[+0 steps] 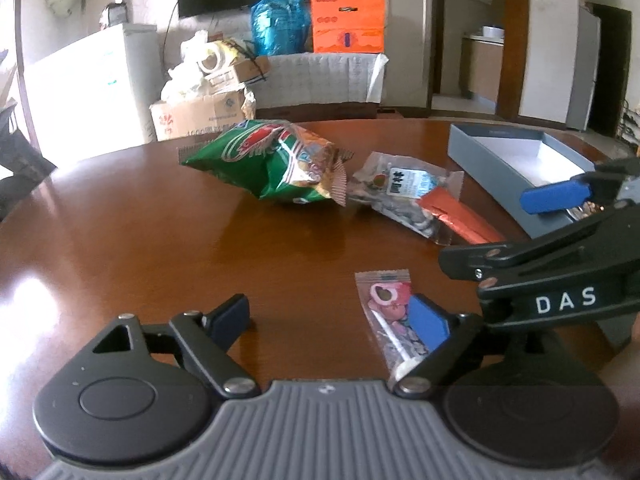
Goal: Organize snacks
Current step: 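Close left gripper on pink candy packet while right grasps red stick packet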
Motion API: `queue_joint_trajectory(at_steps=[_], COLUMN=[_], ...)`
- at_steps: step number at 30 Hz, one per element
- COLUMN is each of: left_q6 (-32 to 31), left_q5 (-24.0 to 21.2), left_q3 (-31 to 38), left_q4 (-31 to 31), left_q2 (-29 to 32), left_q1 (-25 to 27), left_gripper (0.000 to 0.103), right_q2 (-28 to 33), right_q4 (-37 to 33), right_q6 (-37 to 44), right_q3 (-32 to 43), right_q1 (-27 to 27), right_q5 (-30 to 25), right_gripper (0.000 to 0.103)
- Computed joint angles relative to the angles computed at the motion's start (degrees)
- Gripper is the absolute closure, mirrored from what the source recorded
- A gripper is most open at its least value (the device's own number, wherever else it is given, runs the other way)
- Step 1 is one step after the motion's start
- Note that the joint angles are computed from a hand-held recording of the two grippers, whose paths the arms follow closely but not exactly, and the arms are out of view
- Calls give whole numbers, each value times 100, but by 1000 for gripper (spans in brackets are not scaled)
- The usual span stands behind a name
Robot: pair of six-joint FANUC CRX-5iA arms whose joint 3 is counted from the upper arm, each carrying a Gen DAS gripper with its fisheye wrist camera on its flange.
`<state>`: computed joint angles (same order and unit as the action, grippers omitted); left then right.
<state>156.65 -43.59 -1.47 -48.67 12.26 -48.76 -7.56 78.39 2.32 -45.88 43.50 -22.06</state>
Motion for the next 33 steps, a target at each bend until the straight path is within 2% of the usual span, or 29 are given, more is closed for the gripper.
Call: queue_joint_trajectory(at_steps=[5, 13, 21, 26, 28, 29, 32, 33], left_q6=[-83, -463, -426, -321, -389, -390, -480, -493], left_q5=[24, 60, 51, 117, 113, 72, 217, 311], left_q3=[2, -49, -155, -265, -250, -226, -264, -313], left_q4=[38, 50, 1, 114, 86, 48, 72, 85], left_q2=[13, -20, -106, -196, -190, -175, -198, -225], left_q1=[35, 101, 294, 528, 526, 498, 516, 530], left_gripper=[13, 9, 9, 9, 10, 10, 18, 23], right_q2=[14, 57, 131, 183, 252, 281, 318, 330], right_q4=[56, -78, 167, 352, 114, 230, 261, 226], right_q6=[-191, -21, -368, -210, 31, -56, -212, -210], right_q3=[14, 20, 57, 15, 74, 65, 89, 105], right_q1=[-68, 2, -109, -35, 72, 84, 113, 124], right_q5=[19, -88, -22, -174, -226, -274, -338, -353], right_gripper=[14, 14, 14, 14, 13, 14, 15, 15])
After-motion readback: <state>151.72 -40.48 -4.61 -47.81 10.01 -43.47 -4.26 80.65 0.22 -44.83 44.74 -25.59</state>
